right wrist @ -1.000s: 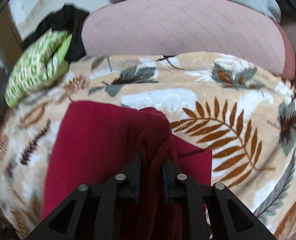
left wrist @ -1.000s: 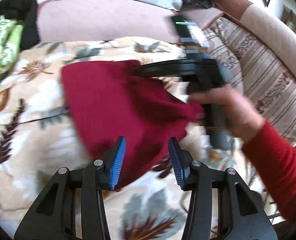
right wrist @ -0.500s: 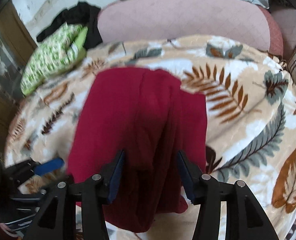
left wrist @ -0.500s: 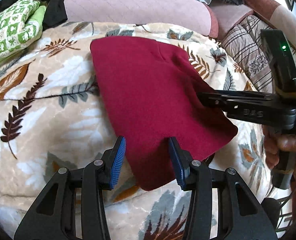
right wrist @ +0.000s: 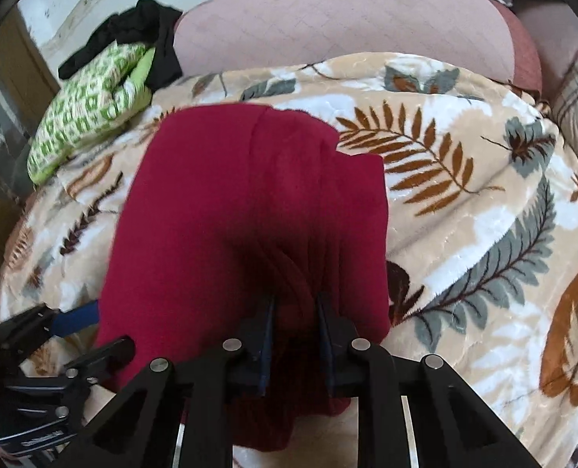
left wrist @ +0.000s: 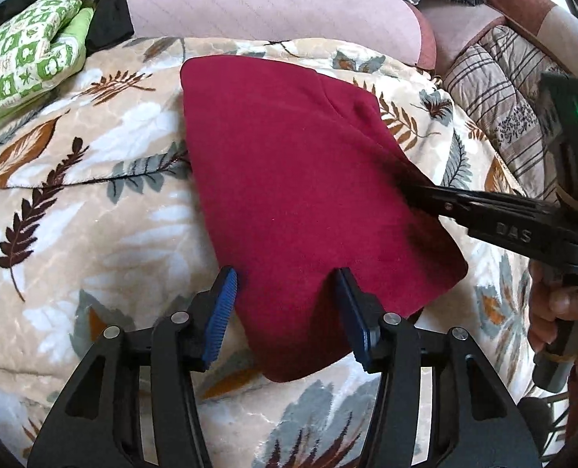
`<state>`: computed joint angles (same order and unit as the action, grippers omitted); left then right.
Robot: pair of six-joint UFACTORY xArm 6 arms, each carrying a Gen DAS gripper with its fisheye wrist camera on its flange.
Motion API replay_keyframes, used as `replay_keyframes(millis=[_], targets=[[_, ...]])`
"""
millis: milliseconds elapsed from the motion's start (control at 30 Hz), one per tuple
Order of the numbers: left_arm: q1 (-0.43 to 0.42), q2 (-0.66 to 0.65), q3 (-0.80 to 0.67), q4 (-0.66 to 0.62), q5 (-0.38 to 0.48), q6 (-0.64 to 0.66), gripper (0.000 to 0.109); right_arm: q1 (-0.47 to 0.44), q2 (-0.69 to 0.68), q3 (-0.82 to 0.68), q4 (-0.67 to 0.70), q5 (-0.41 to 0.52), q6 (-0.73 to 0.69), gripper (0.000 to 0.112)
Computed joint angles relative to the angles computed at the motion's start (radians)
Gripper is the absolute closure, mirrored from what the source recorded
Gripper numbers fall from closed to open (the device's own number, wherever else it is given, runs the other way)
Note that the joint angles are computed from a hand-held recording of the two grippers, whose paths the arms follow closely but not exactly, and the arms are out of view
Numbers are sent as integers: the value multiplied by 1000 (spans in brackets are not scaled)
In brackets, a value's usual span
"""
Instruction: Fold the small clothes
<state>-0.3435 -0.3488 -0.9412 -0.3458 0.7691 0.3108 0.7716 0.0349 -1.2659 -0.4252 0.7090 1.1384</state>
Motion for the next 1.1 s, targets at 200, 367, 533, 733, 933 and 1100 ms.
replay_keyframes(millis=[200,367,533,733,933,1100], targets=[[0,-16,4,20,-1,-14,57,21,-41,2,-27,83,20,94],[-2,-24,-2,40,-13,-29,57,36,-67,-6,-71,171,41,104],[-9,-19,-7,53,-40,-56,57,38,-84,-15,-197,95,146,98],[-30,0,-3,85,-41,-78,57,40,82,-198,-127,165,-5,86],[-22,4,-14,46,-24,-40,56,-2,43,-47,-105,44,79,86],[15,34,-62,-26,-13,-52,56,-2,-3,-35,-199,19,145,69]])
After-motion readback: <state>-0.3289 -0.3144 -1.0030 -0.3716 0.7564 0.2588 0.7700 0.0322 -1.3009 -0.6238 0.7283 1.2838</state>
